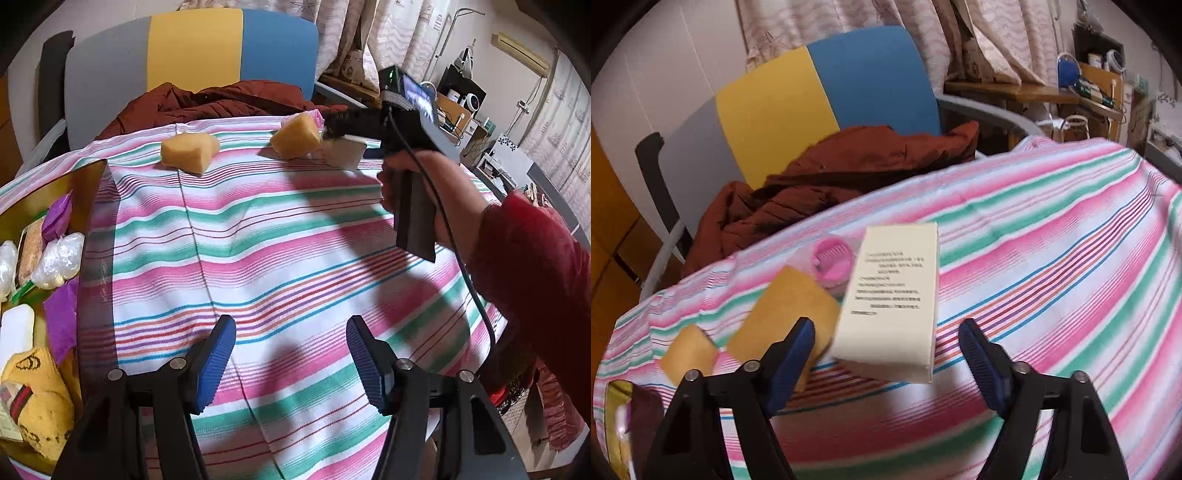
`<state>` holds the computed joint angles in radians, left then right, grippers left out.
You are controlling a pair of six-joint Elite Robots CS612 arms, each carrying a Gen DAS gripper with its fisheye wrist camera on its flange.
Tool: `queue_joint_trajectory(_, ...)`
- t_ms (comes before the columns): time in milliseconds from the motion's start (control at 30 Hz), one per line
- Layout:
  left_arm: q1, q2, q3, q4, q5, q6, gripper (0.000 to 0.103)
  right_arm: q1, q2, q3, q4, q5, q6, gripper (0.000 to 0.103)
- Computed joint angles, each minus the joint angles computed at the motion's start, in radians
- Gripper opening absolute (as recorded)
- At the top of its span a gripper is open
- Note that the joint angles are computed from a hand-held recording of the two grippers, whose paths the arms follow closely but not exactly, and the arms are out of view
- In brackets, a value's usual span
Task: Organize objects
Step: 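Grasp the cream paper box with the right tool while the left tool grasps a yellow sponge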
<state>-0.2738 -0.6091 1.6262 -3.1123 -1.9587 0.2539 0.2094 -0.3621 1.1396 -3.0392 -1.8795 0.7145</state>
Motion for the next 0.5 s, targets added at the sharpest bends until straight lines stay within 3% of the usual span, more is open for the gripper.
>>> queue_joint_trajectory(33,-0.001,0.001,-0.005,0.004,-0.004,0.002,0.063,-0.003,0.003,0.0,0.006,0.013,0.001,0.057)
queue_joint_trajectory(100,-0.005,0.005,-0.016,0.01,-0.005,0.006,0.063,-0.005,0.004,0.017,-0.026,0.016,-0.011,0.056)
queue_joint_trajectory(267,-0.024,0.032,-0.084,0.017,0.0,-0.014,0.064,0.005,-0.017,0.08,-0.084,-0.08,-0.073,0.052)
queue_joint_trajectory(367,-0.038,0.061,-0.155,0.046,-0.004,-0.05,0.066,0.004,-0.034,0.132,-0.109,-0.124,-0.052,0.052)
queue_joint_trajectory(500,-0.06,0.112,-0.264,0.087,0.024,-0.099,0.07,0.0,-0.044,0.179,-0.178,-0.131,-0.006,0.051)
